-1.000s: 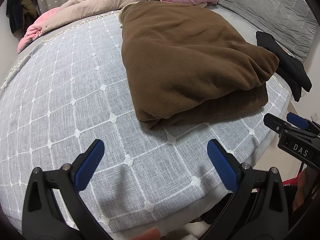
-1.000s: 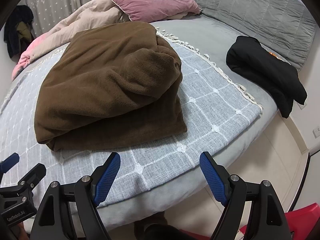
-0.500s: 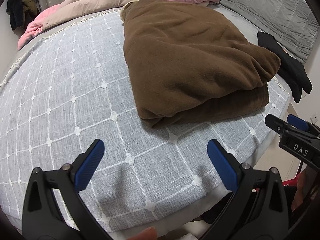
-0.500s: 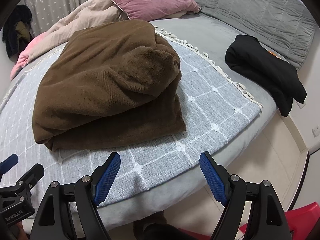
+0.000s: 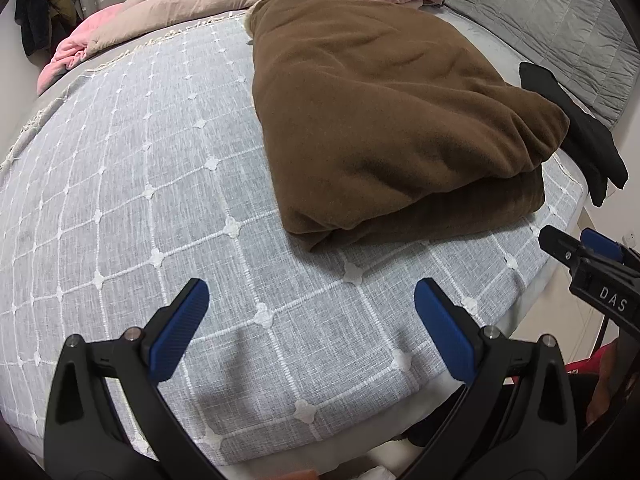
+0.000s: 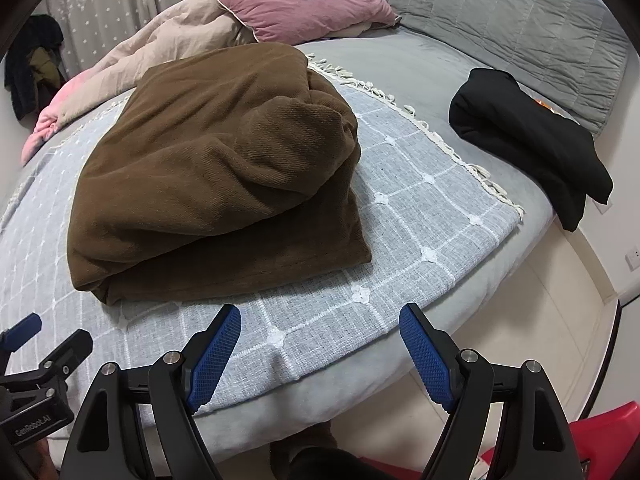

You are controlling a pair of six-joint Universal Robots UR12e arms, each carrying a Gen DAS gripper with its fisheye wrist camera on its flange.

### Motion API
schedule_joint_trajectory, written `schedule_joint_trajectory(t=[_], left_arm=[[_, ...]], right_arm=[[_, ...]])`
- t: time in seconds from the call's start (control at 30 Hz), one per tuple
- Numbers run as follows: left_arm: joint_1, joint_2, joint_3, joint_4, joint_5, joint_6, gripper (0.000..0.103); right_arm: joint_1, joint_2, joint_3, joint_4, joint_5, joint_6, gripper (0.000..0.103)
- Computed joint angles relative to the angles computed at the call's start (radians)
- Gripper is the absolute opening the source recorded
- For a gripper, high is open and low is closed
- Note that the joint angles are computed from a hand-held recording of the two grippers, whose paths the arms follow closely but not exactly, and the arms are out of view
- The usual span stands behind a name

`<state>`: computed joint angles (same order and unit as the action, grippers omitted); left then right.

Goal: Fold large clothes

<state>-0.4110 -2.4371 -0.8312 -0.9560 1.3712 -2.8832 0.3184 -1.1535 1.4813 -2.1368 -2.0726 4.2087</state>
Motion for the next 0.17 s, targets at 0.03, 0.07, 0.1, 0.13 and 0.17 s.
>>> schedule_joint_trajectory(t=[0.03, 0.07, 0.1, 0.13, 0.17], left_arm=[[0.000, 0.002, -0.003, 0.003, 0.000, 0.001, 0.102], [0.000, 0.004, -0.006, 0.008, 0.003, 0.001, 0.102], [0.001, 0.004, -0.007, 0.010, 0.001, 0.001, 0.102], [0.003, 0.004, -0.005, 0.006, -0.002, 0.005, 0.102], [0.005, 0.004, -0.003, 0.002, -0.002, 0.006, 0.102]], right_arm=[[0.000, 0.000, 0.000, 0.000, 0.001, 0.000, 0.083], [0.000, 0.001, -0.002, -0.002, 0.002, 0.000, 0.083], [0.000, 0.002, -0.004, -0.004, 0.004, 0.001, 0.083], [0.000, 0.004, -0.006, -0.007, 0.006, 0.000, 0.083], [0.001, 0.006, -0.009, -0.014, 0.010, 0.000, 0.083]])
